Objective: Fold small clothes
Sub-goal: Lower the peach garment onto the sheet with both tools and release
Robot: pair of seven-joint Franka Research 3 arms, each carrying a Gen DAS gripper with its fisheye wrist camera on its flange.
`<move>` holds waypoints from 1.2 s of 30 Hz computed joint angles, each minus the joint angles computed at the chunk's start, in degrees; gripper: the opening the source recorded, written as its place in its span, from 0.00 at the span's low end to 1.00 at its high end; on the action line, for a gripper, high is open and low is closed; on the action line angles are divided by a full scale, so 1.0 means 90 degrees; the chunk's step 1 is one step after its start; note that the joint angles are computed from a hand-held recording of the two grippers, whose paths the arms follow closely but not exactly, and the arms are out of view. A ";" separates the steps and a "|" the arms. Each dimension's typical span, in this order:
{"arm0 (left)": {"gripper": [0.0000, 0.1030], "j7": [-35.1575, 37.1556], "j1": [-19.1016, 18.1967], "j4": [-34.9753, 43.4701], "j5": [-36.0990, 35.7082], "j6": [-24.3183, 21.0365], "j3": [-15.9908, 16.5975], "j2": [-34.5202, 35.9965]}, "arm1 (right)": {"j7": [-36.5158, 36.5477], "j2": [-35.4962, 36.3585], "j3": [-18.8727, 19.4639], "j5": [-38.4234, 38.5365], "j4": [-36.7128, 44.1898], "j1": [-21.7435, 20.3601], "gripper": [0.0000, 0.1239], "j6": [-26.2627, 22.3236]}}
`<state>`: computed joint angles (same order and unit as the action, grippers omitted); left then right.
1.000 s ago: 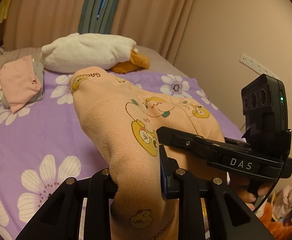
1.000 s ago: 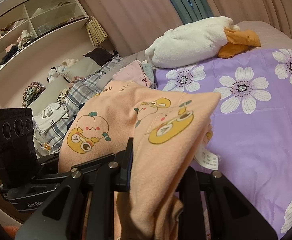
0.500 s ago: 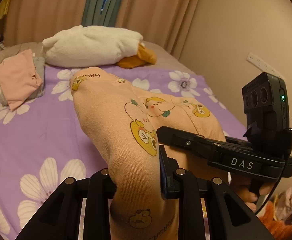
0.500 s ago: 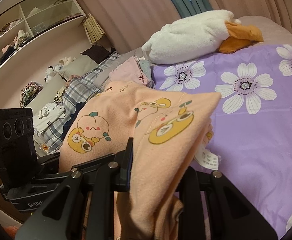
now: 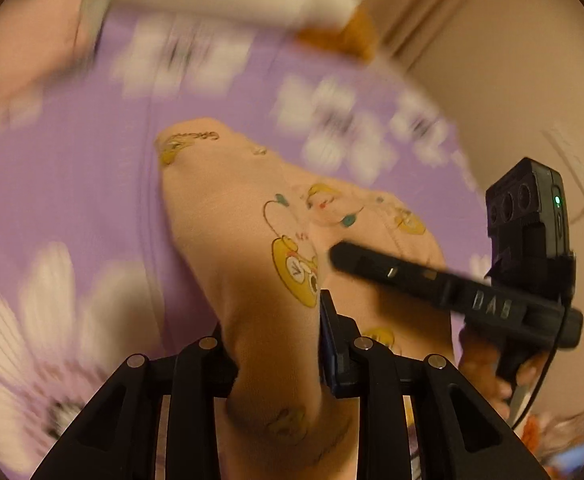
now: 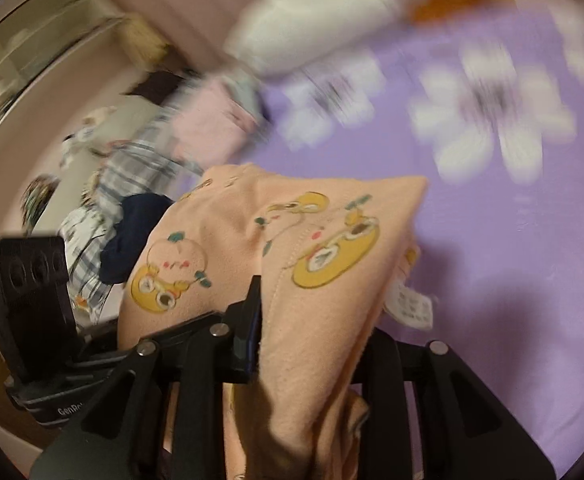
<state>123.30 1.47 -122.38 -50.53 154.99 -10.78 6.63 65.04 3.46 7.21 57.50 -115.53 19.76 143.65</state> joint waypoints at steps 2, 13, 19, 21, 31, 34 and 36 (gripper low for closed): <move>0.28 -0.0521 -0.0042 0.0024 0.0527 -0.0276 0.0129 0.0322 | 0.0685 0.0360 -0.0145 -0.0538 0.0092 0.0020 0.23 -0.0430; 0.42 0.0113 -0.0003 -0.1067 -0.0128 -0.0014 0.0154 -0.0595 | 0.0563 -0.0012 -0.0132 -0.0034 -0.0412 -0.0289 0.33 -0.0852; 0.39 0.0152 -0.0482 -0.1768 -0.0317 0.0766 0.0274 -0.0999 | 0.0429 -0.0810 -0.0100 0.0209 -0.1467 -0.0039 0.36 -0.0380; 0.37 0.0142 -0.0636 -0.1874 -0.0324 0.1051 0.0306 -0.1032 | 0.0547 -0.0952 -0.0026 -0.0060 -0.1674 0.0151 0.33 0.0134; 0.29 -0.1384 -0.0765 -0.2534 0.1515 0.0591 0.0604 -0.1697 | 0.0841 -0.1082 -0.0238 0.0117 -0.1873 0.0289 0.24 0.0136; 0.26 -0.2058 -0.0773 -0.2825 0.2316 0.0825 0.0598 -0.1852 | 0.0556 -0.1160 -0.0280 0.0335 -0.2061 0.0342 0.21 0.0133; 0.25 -0.3404 -0.0314 -0.3036 0.3804 0.0853 0.0253 -0.2105 | 0.0664 -0.1210 -0.0257 0.0237 -0.2100 0.0341 0.21 0.0212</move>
